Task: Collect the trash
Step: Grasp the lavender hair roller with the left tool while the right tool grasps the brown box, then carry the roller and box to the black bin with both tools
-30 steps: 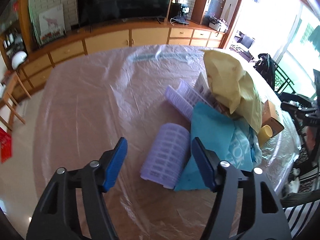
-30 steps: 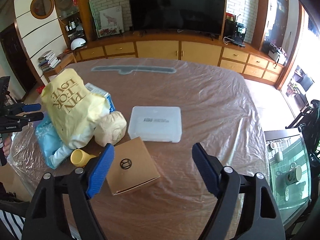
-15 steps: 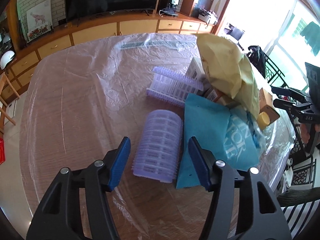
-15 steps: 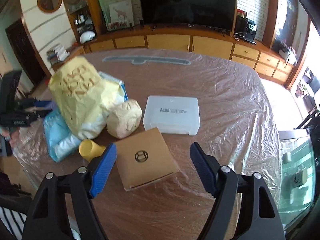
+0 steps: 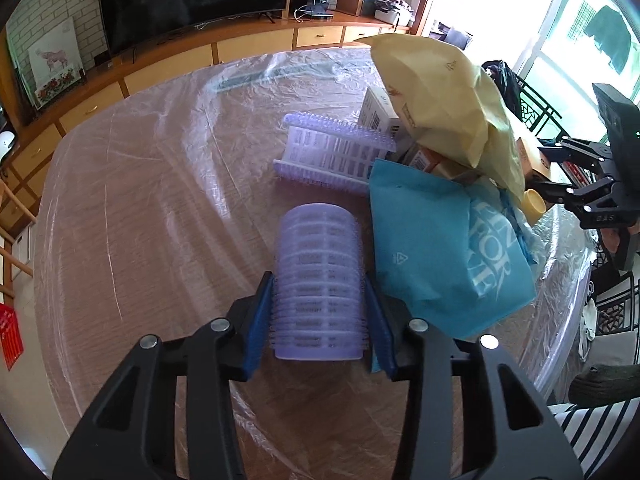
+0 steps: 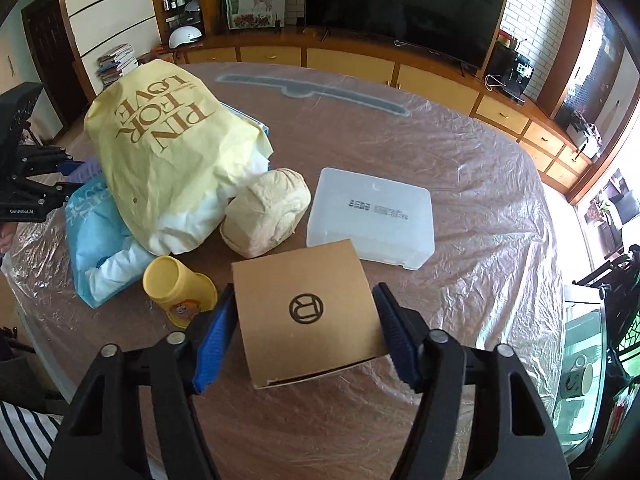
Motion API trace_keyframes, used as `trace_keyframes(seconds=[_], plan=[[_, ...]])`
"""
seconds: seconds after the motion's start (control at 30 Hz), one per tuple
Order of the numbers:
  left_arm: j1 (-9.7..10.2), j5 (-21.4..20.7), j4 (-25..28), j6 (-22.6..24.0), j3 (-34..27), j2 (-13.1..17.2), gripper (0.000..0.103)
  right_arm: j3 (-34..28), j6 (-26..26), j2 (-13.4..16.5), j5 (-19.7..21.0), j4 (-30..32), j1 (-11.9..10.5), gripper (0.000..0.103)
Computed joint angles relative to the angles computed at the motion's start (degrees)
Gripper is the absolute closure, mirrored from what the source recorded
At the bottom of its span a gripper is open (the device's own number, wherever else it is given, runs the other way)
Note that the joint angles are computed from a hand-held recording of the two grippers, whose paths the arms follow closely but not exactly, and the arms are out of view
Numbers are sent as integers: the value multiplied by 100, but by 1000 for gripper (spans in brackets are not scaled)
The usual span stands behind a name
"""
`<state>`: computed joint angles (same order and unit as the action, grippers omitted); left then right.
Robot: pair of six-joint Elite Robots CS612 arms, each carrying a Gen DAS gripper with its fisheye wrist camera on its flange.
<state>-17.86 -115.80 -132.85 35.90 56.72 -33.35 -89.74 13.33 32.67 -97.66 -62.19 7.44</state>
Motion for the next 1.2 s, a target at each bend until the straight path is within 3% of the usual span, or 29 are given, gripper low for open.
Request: trace_keyframes(seconds=[0.13, 0.33, 0.67, 0.97, 1.2], plan=[[49, -150, -128, -170, 72, -33, 58, -219, 567, 101, 404, -132, -88, 44], [135, -360, -416, -836, 189, -111, 58, -654, 1297, 256, 275, -275, -67, 44], [41, -147, -1631, -1645, 1254, -728, 58, -942, 1008, 264, 531, -291, 30, 44], [-55, -383, -2028, -1549, 2250, -1297, 58, -1209, 742, 252, 841, -150, 230, 44], [-78, -651, -1967, -1022, 2884, -1671, 58, -1474, 808, 344, 1133, 56, 388, 44]])
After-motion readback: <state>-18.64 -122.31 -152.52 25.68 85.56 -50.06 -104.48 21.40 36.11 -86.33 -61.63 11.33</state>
